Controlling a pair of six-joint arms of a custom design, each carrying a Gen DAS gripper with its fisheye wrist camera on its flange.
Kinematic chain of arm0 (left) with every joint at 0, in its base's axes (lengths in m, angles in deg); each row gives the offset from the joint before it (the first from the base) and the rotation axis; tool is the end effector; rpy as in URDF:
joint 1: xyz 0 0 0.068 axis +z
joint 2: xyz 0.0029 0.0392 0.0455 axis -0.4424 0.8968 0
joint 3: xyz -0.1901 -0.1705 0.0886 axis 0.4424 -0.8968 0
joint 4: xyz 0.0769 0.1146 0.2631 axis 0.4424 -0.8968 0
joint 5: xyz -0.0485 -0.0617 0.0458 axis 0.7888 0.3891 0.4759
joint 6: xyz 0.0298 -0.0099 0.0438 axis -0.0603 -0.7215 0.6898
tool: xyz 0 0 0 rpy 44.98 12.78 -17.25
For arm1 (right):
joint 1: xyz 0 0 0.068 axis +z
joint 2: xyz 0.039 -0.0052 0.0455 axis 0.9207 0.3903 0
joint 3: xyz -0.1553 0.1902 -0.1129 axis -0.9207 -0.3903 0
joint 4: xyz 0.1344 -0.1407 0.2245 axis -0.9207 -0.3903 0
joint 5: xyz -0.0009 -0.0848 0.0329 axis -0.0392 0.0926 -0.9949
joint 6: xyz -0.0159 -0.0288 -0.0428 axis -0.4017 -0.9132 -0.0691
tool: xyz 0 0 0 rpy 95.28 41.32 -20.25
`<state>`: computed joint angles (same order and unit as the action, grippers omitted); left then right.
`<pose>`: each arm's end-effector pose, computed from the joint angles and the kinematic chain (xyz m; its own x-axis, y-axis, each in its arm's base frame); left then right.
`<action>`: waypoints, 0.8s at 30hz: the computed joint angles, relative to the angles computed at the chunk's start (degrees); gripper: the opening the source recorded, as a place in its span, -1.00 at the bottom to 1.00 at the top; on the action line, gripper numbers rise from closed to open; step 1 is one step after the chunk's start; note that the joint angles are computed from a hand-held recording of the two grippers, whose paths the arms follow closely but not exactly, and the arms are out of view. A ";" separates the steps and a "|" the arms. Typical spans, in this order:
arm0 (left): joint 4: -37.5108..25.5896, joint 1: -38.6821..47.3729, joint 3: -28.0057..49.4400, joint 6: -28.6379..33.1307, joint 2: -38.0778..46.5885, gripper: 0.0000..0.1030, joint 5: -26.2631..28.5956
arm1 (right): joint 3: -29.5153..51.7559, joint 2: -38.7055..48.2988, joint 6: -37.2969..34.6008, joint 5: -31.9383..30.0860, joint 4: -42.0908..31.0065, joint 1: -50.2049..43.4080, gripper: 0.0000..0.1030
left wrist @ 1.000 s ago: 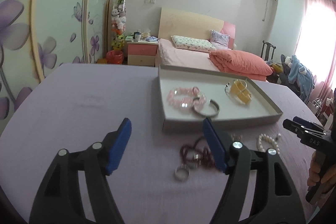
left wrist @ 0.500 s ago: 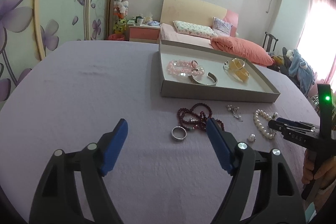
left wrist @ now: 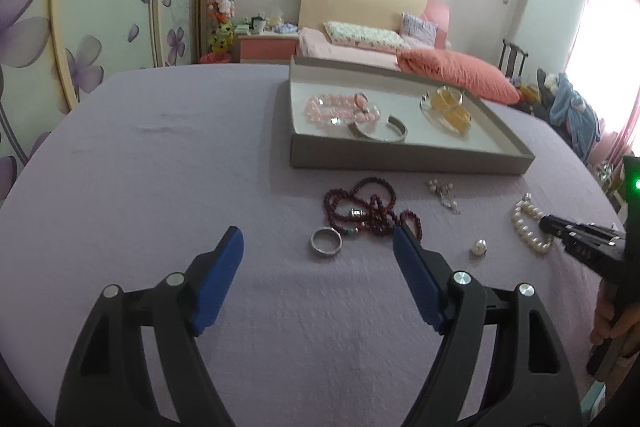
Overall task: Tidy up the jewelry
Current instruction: 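Grasp the silver ring with the left gripper while the right grasps the pearl bracelet, then lift the silver ring and pearl bracelet over the tray with both grippers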
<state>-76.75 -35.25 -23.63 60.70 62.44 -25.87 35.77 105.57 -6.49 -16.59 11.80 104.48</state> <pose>0.3277 -0.0597 0.1951 -0.6811 0.1392 -0.7188 0.3267 0.9364 -0.1283 0.2445 0.1649 0.1835 -0.7462 0.2168 -0.6294 0.2716 0.9624 0.0095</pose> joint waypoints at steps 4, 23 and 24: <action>-2.94 -1.37 2.85 0.90 3.12 0.46 -2.37 | -0.67 -0.76 0.15 -0.18 0.08 -0.11 -0.79; -6.22 -4.32 8.11 3.29 9.32 -0.57 -6.96 | -0.77 -1.01 -0.62 -1.27 0.97 -1.13 -0.79; -6.22 -4.40 8.07 3.38 9.28 -0.57 -6.85 | -0.86 -1.09 -0.66 -1.34 1.05 -1.19 -0.79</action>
<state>-82.97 -39.65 -15.56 64.07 71.72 -32.72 34.91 104.48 -7.15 -17.93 12.85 103.30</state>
